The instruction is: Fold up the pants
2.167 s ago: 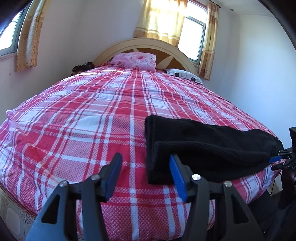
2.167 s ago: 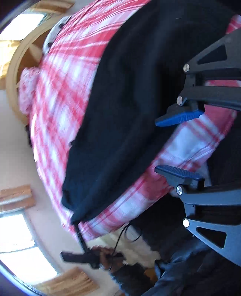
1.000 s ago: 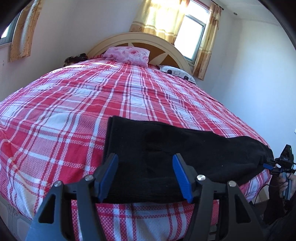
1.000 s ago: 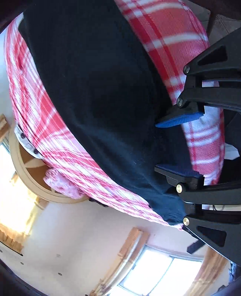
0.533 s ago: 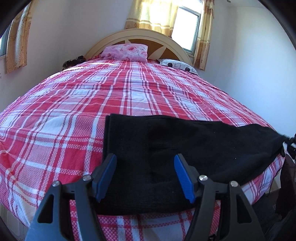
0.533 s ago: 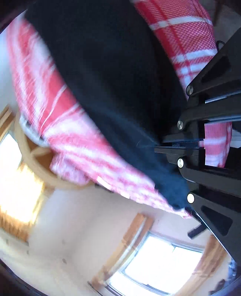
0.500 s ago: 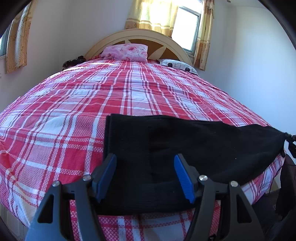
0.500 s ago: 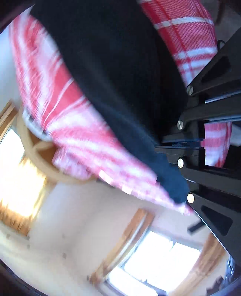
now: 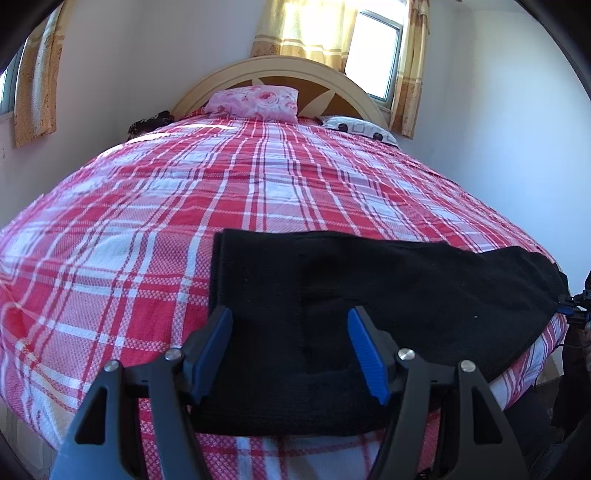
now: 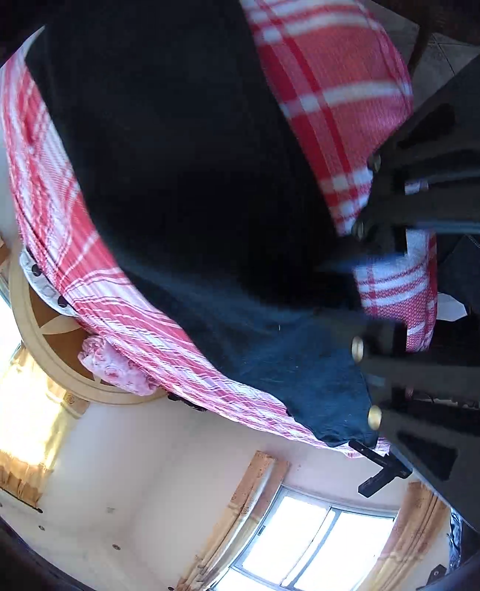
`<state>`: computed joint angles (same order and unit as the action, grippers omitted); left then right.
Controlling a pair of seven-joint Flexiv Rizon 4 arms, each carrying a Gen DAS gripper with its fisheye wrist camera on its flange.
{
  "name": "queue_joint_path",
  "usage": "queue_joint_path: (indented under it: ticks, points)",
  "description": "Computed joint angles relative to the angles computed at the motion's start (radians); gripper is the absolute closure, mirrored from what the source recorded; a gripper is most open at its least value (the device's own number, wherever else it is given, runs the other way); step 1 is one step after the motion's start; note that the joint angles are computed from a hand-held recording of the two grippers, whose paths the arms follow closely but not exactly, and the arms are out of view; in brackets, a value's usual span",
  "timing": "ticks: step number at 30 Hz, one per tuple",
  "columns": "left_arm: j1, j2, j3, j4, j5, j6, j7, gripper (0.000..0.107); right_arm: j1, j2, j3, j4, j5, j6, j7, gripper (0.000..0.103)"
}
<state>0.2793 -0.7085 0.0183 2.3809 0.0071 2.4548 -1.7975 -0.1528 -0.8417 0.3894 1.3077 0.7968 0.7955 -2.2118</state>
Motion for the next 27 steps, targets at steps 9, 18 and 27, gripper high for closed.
queue_joint_path:
  ticks: [9,18,27]
  points:
    - [-0.083,0.052,-0.034,-0.074,-0.017,-0.091,0.099,0.028,0.023,0.092,-0.119,0.088,-0.108,0.334,0.153,0.059]
    - [-0.154,0.017,-0.045,-0.224,-0.110,-0.291,0.161,0.028,0.070,-0.147,-0.249,-0.277,-0.387,0.333,0.400,0.059]
    - [-0.211,-0.007,-0.015,-0.247,-0.191,-0.376,0.196,0.028,0.002,-0.185,-0.112,-0.293,-0.502,0.370,0.303,0.103]
